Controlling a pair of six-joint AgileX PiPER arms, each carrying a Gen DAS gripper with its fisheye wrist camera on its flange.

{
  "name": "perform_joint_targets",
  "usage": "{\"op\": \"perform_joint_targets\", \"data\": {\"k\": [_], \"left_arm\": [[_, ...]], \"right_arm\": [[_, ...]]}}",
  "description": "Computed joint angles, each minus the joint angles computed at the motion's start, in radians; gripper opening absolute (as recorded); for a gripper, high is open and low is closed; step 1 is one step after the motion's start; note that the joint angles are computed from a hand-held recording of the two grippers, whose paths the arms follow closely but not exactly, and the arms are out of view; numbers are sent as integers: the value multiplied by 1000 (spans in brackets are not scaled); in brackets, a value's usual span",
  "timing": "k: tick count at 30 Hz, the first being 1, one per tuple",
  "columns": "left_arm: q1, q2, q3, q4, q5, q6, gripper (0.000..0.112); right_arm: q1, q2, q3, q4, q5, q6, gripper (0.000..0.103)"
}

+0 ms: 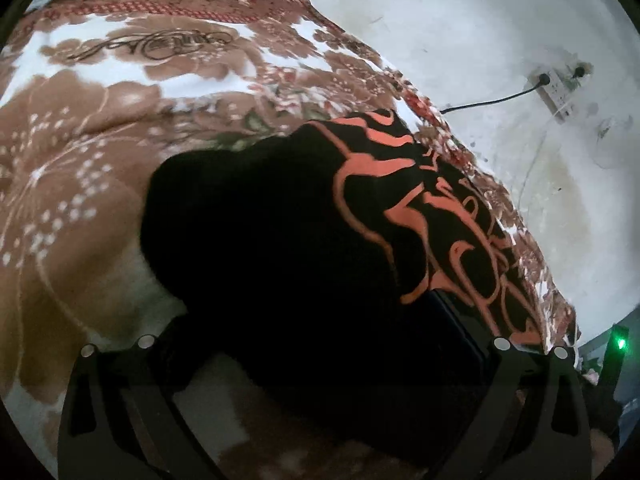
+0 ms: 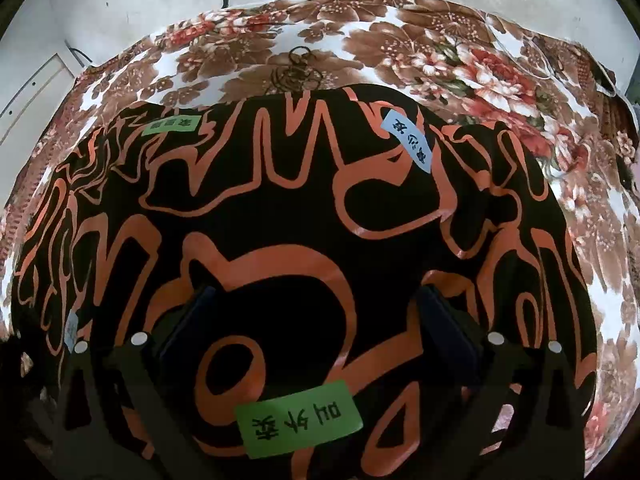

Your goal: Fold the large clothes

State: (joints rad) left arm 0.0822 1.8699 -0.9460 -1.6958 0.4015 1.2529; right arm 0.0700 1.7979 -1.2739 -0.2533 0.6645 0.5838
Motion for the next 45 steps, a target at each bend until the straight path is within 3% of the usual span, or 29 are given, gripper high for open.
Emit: {"op": "perform_joint_targets", "data": {"k": [4,7,10,11,13,15,19,22,26,29,34,41,45], "left_arm": [[-53,50,-81,-20,-55,6,98],[-56,113,-190,41,-26,-123,97],[-57,125,-213,-10,4,-94,95],[-59,118,-205,-20,1,-81,91],[-55,120,-215,78,4,-177,58],[-27,136,-225,154,58,-267,50],[-5,153,-199,43,137,-108,34],[-11,171,-226,92,135,-109,30],[-25,130,-254,241,103,-212,25],[-15,100,-280,357,122,-336,23],[-31,38,-353,511,167,-541,20],[-224,-61,-510,830,171,-748,18],[-369,-117,-562,1057,148,-882,17]], "right_arm": [[-1,1,-3,3,4,-1,98],[6,3,1,-14,2,23,98],[17,11,8,-50,-3,39,98],[20,16,3,-54,4,45,98],[24,16,-10,-58,27,57,98],[39,3,-34,-68,75,94,98],[97,-73,-23,-99,94,202,98],[158,-70,-48,-153,160,281,98],[208,3,-64,-235,235,360,98],[219,26,-39,-273,232,411,98],[243,102,-105,-289,310,424,98],[222,97,-64,-267,246,427,98],[150,78,-91,-103,239,244,98]]}}
